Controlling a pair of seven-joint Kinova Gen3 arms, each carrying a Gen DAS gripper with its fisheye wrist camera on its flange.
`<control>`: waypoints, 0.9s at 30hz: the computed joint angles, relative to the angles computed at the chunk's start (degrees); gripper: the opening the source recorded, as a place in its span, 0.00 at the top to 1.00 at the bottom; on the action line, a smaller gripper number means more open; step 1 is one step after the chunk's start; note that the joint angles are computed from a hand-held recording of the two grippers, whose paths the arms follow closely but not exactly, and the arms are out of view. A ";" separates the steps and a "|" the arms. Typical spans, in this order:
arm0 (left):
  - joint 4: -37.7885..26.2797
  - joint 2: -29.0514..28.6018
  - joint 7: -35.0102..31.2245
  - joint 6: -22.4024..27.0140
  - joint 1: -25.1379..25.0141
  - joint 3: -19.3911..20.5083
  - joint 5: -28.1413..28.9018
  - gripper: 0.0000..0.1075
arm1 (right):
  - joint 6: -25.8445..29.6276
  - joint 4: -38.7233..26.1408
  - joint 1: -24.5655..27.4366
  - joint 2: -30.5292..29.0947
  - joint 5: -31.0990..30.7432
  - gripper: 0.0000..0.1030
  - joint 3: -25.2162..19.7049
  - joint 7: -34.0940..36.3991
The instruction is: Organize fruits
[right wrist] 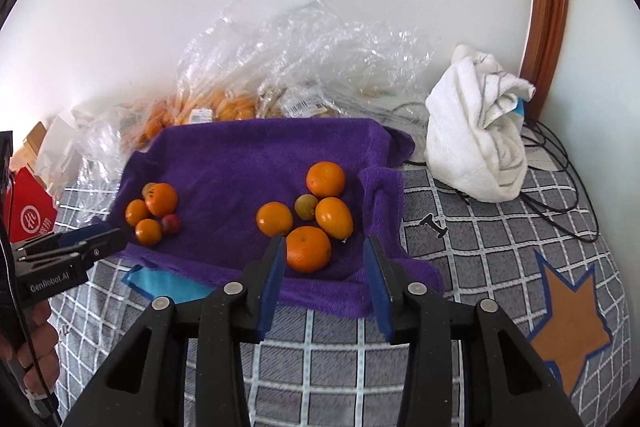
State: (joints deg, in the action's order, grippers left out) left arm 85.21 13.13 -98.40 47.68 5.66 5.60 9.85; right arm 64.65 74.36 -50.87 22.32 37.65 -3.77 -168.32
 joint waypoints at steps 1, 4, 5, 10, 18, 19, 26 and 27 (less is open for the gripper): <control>1.35 -1.65 -0.30 -0.46 -0.33 -0.03 0.51 0.56 | 1.23 -0.40 -1.05 -0.31 0.62 0.54 0.01 -0.52; 5.07 -6.26 -0.81 -1.87 -0.92 -0.33 1.87 0.49 | 5.02 -1.58 -4.02 -1.28 2.43 0.54 -0.55 -1.99; 5.99 -7.68 -0.34 -2.11 -0.61 -0.46 1.30 0.48 | 5.91 -1.60 -4.77 -1.68 2.95 0.54 -0.79 -2.83; 11.75 -15.49 0.18 -4.54 0.40 -0.95 0.55 0.39 | 11.35 -1.87 -7.79 -3.43 3.89 0.53 -2.68 -6.21; 17.39 -25.36 5.30 -6.06 1.19 0.33 -3.61 0.18 | 21.24 0.10 -15.26 -6.40 12.97 0.17 -6.70 -14.65; 17.69 -26.12 5.89 -5.92 1.23 0.52 -4.21 0.17 | 22.17 0.24 -15.86 -6.72 13.53 0.16 -7.25 -15.30; 19.80 -30.92 7.66 -6.26 1.84 1.12 -6.55 0.14 | 28.28 -0.13 -18.67 -7.19 15.58 0.12 -9.39 -18.80; 19.90 -31.24 7.81 -6.29 1.88 1.20 -6.66 0.14 | 28.67 -0.18 -18.80 -7.23 15.70 0.12 -9.59 -18.90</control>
